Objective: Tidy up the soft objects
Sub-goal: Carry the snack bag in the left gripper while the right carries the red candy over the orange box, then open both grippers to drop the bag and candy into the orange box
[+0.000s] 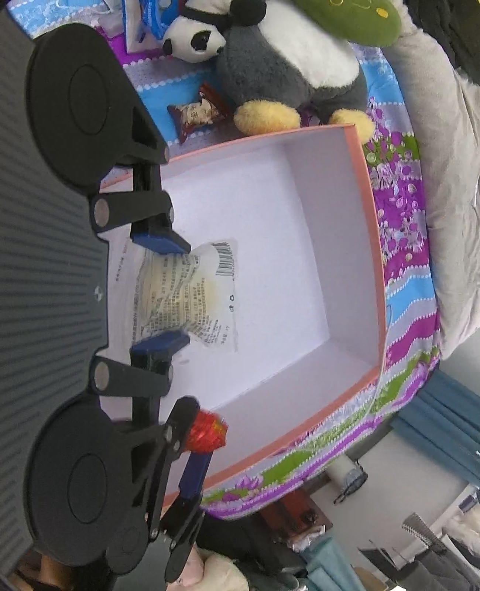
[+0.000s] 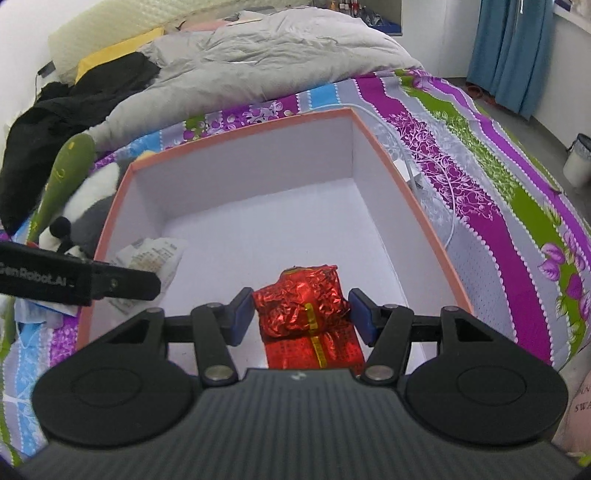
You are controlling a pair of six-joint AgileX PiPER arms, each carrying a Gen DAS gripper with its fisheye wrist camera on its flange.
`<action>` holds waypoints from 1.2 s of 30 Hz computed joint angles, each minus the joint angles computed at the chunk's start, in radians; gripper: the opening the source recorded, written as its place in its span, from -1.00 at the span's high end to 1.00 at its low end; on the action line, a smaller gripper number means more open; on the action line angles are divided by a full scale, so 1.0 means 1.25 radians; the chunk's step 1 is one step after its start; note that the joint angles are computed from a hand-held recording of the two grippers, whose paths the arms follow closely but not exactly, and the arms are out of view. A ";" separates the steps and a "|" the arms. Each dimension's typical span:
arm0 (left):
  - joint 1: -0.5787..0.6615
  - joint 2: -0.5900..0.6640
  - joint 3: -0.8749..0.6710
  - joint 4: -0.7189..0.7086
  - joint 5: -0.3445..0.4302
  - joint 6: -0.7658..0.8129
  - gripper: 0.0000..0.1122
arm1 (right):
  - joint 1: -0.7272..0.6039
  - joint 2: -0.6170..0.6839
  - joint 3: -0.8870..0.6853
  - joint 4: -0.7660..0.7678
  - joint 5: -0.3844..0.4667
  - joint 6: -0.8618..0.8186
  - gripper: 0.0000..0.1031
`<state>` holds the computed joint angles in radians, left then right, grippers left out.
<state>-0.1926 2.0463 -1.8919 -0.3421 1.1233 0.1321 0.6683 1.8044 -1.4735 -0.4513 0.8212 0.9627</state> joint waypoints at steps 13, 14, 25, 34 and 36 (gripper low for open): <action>0.032 -0.147 0.159 -0.013 -0.102 0.100 -0.15 | 0.064 -0.068 0.071 -0.129 -0.032 0.140 -0.24; 0.038 -0.166 0.175 -0.017 -0.114 0.109 -0.15 | 0.074 -0.073 0.071 -0.147 -0.028 0.154 -0.24; 0.135 -0.389 0.349 -0.110 -0.202 0.258 -0.15 | 0.212 -0.139 0.082 -0.353 0.027 0.321 -0.24; 0.263 -0.586 0.525 -0.209 -0.180 0.426 -0.15 | 0.351 -0.153 0.102 -0.468 0.079 0.424 -0.24; 0.299 -0.630 0.564 -0.233 -0.170 0.461 -0.15 | 0.382 -0.150 0.099 -0.484 0.095 0.441 -0.24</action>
